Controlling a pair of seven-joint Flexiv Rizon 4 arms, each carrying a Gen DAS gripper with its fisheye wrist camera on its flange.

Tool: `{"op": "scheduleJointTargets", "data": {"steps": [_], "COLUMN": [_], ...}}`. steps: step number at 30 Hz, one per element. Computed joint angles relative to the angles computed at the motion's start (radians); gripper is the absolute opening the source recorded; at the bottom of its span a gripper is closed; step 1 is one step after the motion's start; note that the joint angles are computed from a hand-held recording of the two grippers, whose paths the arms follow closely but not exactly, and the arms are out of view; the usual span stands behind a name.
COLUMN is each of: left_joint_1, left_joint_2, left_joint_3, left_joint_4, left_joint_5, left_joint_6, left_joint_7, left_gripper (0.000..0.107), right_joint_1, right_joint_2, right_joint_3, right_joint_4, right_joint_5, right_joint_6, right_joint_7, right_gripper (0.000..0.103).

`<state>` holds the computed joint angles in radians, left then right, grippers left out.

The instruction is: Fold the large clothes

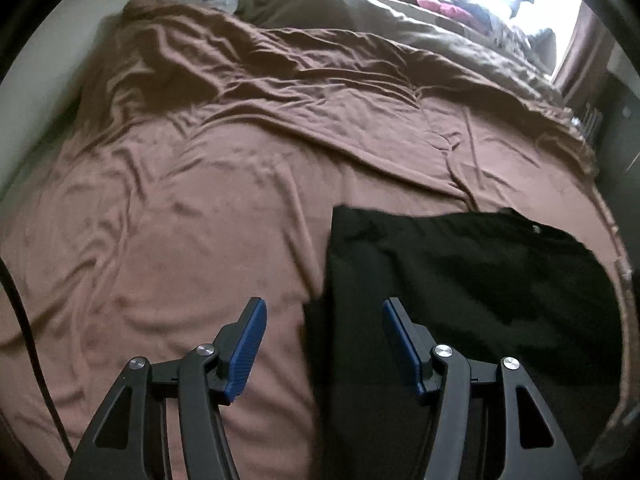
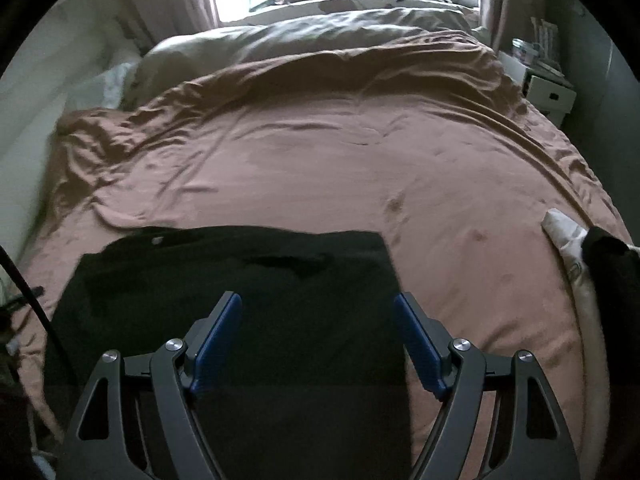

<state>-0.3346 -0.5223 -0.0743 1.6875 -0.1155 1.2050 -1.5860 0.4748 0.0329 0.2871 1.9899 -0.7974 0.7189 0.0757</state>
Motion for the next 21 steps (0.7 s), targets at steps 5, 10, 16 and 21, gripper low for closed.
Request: {"op": "scheduleJointTargets", "data": {"steps": [5, 10, 16, 21], "left_joint_1": [0.078, 0.18, 0.259, 0.187], "left_joint_2": [0.124, 0.229, 0.32, 0.356], "left_joint_3": [-0.092, -0.249, -0.477, -0.508], "left_joint_4": [0.214, 0.426, 0.604, 0.636], "left_joint_5": [-0.119, -0.381, -0.925, -1.36], "left_joint_6": [0.096, 0.188, 0.27, 0.271], "left_joint_7": [0.066, 0.243, 0.601, 0.876], "left_gripper": [0.062, 0.062, 0.062, 0.062], "right_joint_1": [0.018, 0.049, 0.09, 0.129], "right_joint_2": [0.04, 0.08, 0.083, 0.067], "right_joint_3": [0.029, 0.072, 0.11, 0.127], "right_joint_4": [-0.005, -0.028, -0.067, -0.087], "right_joint_5": [0.022, 0.033, 0.017, -0.013], "right_joint_6": [-0.013, -0.073, -0.125, -0.135], "right_joint_7": [-0.017, -0.024, -0.014, 0.009], "right_gripper": [0.077, 0.077, 0.077, 0.077]}}
